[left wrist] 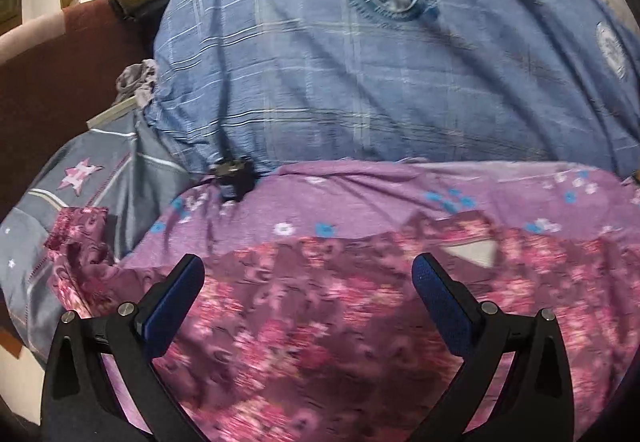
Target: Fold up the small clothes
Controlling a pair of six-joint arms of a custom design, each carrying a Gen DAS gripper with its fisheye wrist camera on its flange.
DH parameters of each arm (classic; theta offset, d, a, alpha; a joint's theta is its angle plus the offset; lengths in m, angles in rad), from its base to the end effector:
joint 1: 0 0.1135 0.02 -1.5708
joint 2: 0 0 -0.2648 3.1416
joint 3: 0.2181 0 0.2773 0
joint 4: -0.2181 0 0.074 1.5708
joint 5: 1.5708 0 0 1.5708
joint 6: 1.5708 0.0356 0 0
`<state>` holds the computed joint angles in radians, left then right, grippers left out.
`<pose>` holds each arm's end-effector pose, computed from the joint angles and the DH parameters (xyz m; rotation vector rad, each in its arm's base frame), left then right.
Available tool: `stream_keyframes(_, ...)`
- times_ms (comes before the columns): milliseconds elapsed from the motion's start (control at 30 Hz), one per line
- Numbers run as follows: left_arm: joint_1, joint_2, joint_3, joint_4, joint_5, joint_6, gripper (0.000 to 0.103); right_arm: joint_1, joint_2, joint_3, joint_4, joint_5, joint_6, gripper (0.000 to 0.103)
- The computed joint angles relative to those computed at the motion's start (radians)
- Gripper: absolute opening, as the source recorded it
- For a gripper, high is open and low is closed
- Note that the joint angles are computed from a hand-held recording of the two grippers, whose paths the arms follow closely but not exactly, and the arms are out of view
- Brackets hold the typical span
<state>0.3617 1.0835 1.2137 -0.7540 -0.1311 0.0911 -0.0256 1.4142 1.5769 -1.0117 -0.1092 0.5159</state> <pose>0.2278 0.0912 0.3783 -0.3727 2.1851 0.3965 0.3084 -0.0040 0.3960 0.6050 2.3682 0.3534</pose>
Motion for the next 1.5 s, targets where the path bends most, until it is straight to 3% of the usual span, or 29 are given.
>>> stream_keyframes(133,0.038,0.019,-0.016,0.038,0.000,0.030,0.103,0.077,0.083,0.060,0.003,-0.024,-0.031,0.075)
stream_keyframes(233,0.043,0.037,-0.018,0.057,-0.007,0.037,0.103,0.147,0.160,0.106,-0.054,0.044,0.014,0.060)
stream_keyframes(300,0.041,0.049,-0.012,0.057,-0.006,0.040,0.103,0.167,0.226,0.130,-0.097,0.090,0.057,0.045)
stream_keyframes(333,0.042,0.051,-0.012,0.059,0.000,0.044,0.103,0.172,0.257,0.134,-0.107,0.105,0.076,0.042)
stream_keyframes(367,0.050,0.049,-0.014,0.065,0.010,0.052,0.103,0.182,0.251,0.119,-0.077,0.137,0.085,0.029)
stream_keyframes(400,0.056,0.051,-0.012,0.070,0.012,0.058,0.103,0.189,0.242,0.118,-0.069,0.153,0.091,0.006)
stream_keyframes(467,0.089,0.055,-0.003,0.073,0.022,0.058,0.103,0.193,0.213,0.136,-0.067,0.121,0.127,0.006)
stream_keyframes(567,0.177,0.075,0.035,0.049,0.091,0.041,0.103,0.268,0.169,0.219,-0.080,0.218,0.109,0.006)
stream_keyframes(633,0.251,0.082,0.056,0.042,0.137,0.029,0.103,0.313,0.161,0.309,-0.084,0.211,0.130,0.006)
stream_keyframes(833,0.470,0.123,0.108,0.071,0.226,0.033,0.103,0.562,0.191,0.539,0.061,0.163,0.199,0.006)
stream_keyframes(933,0.589,0.184,0.156,0.093,0.259,0.022,0.103,0.716,0.242,0.532,0.202,0.165,0.264,0.007)
stream_keyframes(1033,0.681,0.243,0.201,0.102,0.284,-0.002,0.103,0.860,0.380,0.567,0.217,0.192,0.307,0.022)
stream_keyframes(1067,0.703,0.261,0.214,0.105,0.292,-0.005,0.103,0.890,0.461,0.619,0.162,0.158,0.328,0.050)
stream_keyframes(1100,0.724,0.278,0.225,0.110,0.298,-0.007,0.103,0.910,0.519,0.652,0.117,0.102,0.348,0.060)
stream_keyframes(1200,0.769,0.313,0.250,0.112,0.320,-0.020,0.103,0.949,0.606,0.664,0.007,-0.039,0.332,0.057)
stream_keyframes(1367,0.727,0.286,0.229,0.076,0.411,-0.034,0.103,0.926,0.447,0.530,-0.043,0.192,0.274,0.059)
stream_keyframes(1500,0.606,0.241,0.201,-0.038,0.519,0.090,0.103,0.861,0.360,0.484,-0.080,0.400,0.211,0.056)
